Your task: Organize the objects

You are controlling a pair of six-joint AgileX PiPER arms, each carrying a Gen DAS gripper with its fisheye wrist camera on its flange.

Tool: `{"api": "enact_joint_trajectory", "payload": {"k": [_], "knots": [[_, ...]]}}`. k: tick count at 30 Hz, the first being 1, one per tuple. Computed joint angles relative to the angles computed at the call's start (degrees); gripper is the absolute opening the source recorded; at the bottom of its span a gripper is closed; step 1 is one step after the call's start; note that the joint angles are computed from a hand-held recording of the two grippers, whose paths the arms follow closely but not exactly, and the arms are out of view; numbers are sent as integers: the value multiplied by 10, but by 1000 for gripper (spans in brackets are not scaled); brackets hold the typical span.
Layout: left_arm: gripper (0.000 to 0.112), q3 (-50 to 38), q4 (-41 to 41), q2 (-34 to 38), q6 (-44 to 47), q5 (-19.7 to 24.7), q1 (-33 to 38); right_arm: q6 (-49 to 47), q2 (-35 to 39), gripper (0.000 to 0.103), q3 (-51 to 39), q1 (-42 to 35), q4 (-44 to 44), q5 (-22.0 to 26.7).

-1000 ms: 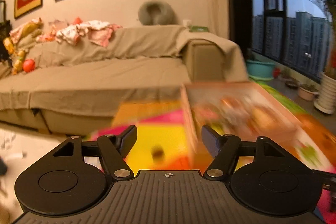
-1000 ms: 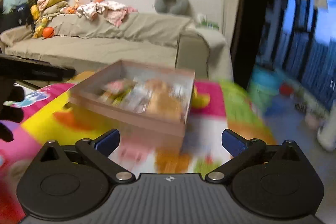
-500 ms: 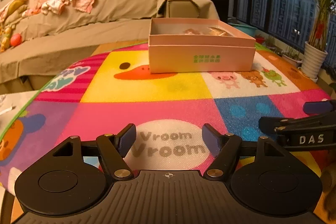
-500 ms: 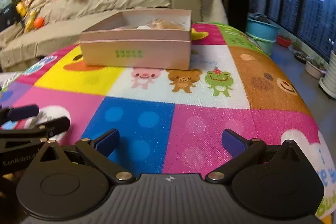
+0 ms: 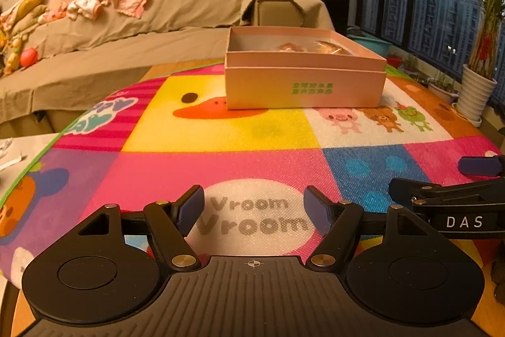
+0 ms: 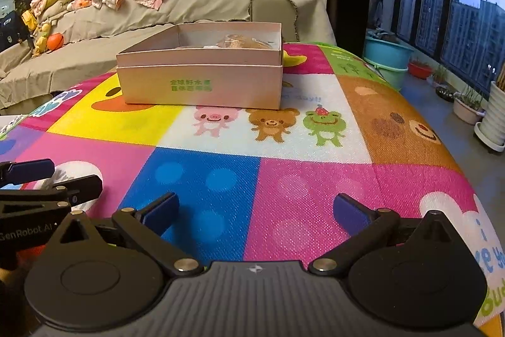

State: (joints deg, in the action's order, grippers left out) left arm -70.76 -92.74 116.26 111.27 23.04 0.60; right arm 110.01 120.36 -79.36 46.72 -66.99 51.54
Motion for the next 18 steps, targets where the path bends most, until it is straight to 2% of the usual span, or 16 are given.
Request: {"api": "enact_joint_trajectory", "payload": {"k": [18], "knots": [[75, 6, -4, -5, -1, -4, -1, -6, 12, 103, -18, -1, 7, 7]]}}
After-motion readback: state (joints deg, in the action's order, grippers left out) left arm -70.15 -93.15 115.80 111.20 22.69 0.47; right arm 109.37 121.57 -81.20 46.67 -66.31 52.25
